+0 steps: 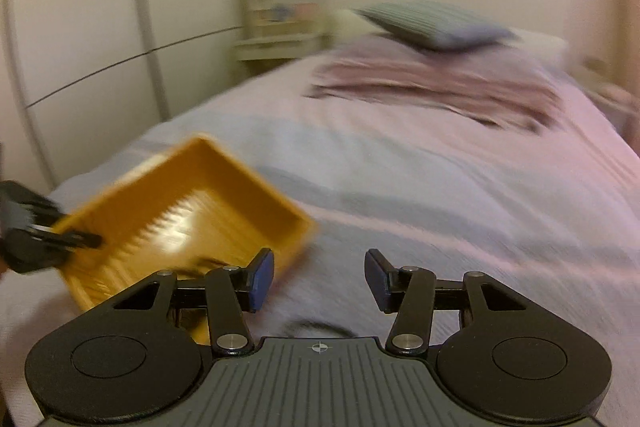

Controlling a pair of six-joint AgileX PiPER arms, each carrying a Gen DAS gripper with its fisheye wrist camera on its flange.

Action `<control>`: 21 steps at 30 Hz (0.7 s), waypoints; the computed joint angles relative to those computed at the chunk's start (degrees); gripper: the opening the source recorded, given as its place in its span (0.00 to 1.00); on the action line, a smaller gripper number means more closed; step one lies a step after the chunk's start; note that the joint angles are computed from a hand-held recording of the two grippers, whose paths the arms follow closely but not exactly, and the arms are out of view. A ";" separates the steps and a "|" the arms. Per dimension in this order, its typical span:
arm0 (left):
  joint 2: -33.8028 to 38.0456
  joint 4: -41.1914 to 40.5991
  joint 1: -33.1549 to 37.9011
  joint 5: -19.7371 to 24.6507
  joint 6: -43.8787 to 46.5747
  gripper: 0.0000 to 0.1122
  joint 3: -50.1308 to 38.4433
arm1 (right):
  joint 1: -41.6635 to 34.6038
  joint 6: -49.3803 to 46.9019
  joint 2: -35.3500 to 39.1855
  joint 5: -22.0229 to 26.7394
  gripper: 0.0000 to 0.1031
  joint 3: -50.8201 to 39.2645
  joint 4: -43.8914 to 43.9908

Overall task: Organize jewelry
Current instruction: 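Move the right tool back to the pile and grasp the pearl strand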

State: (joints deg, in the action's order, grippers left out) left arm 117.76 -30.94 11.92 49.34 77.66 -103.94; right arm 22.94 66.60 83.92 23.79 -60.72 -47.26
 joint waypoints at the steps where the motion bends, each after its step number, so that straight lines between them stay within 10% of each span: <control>1: 0.00 0.00 0.00 0.00 0.00 0.03 0.00 | -0.45 2.41 -1.67 0.78 0.49 2.77 -1.30; 12: -0.05 0.52 -0.12 -0.04 -0.44 0.03 -0.08 | 0.56 16.99 -11.28 5.13 0.49 24.26 -7.61; 21: -0.09 1.08 -0.40 -0.18 -1.01 0.03 -0.18 | -4.30 17.06 -4.49 0.19 0.44 22.86 -14.40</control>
